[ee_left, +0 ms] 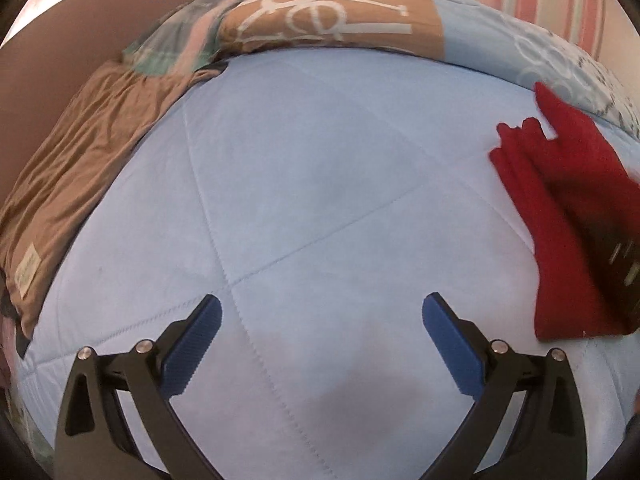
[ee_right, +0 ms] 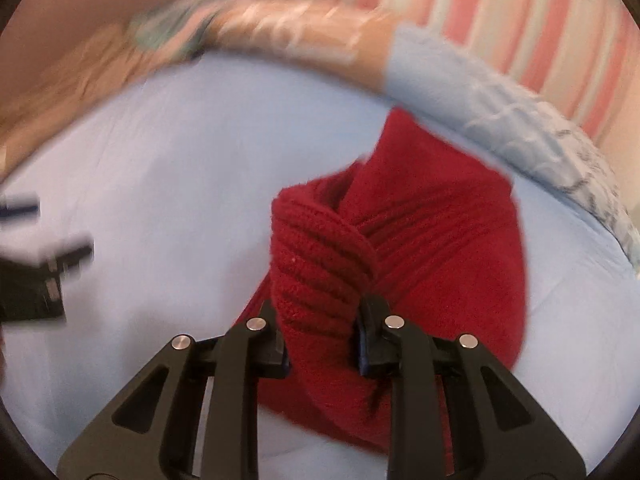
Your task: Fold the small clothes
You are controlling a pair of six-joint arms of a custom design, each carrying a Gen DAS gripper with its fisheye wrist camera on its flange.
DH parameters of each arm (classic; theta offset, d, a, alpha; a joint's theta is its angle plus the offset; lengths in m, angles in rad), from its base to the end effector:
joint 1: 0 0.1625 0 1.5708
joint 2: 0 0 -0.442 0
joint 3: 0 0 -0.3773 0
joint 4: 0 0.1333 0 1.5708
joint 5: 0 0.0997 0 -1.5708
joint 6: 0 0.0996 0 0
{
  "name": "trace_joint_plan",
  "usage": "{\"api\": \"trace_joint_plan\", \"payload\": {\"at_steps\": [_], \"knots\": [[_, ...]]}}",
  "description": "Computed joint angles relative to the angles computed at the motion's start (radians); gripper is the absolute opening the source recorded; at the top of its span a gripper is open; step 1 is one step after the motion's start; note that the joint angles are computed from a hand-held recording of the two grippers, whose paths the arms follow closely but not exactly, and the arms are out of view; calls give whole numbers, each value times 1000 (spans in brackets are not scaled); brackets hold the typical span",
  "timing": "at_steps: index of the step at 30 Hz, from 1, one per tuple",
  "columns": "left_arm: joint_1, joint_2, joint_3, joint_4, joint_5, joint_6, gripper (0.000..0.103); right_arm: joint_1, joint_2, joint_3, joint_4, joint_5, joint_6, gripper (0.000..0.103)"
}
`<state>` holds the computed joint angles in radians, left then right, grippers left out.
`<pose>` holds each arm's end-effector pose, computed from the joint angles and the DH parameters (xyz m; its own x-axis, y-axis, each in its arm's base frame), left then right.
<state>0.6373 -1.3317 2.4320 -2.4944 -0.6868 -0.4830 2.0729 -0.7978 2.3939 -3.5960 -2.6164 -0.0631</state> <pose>-0.1664 -0.3849 0.1759 -0.6048 0.2509 -0.7558 0.5762 0.7930 -0.1979 0.2389 -0.3372 0.0978 -0.5839 0.0238 0.8115 -0.4754 0.8002 -0.3656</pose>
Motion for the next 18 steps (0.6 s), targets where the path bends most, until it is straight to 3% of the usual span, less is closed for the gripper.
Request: {"api": "trace_joint_plan", "payload": {"at_steps": [5, 9, 12, 15, 18], "knots": [[7, 0, -4, 2, -24, -17, 101, -21, 28, -3, 37, -5, -27, 29], [-5, -3, -16, 19, -31, -16, 101, -12, -73, 17, 98, 94, -20, 62], [-8, 8, -45, 4, -45, 17, 101, 15, -182, 48, 181, 136, 25, 69], [-29, 27, -77, -41, -114, 73, 101, 38, -278, 90, 198, 91, 46, 79], [-58, 60, -92, -139, -220, 141, 101, 5, -350, 135, 194, -5, 37, 81]]}}
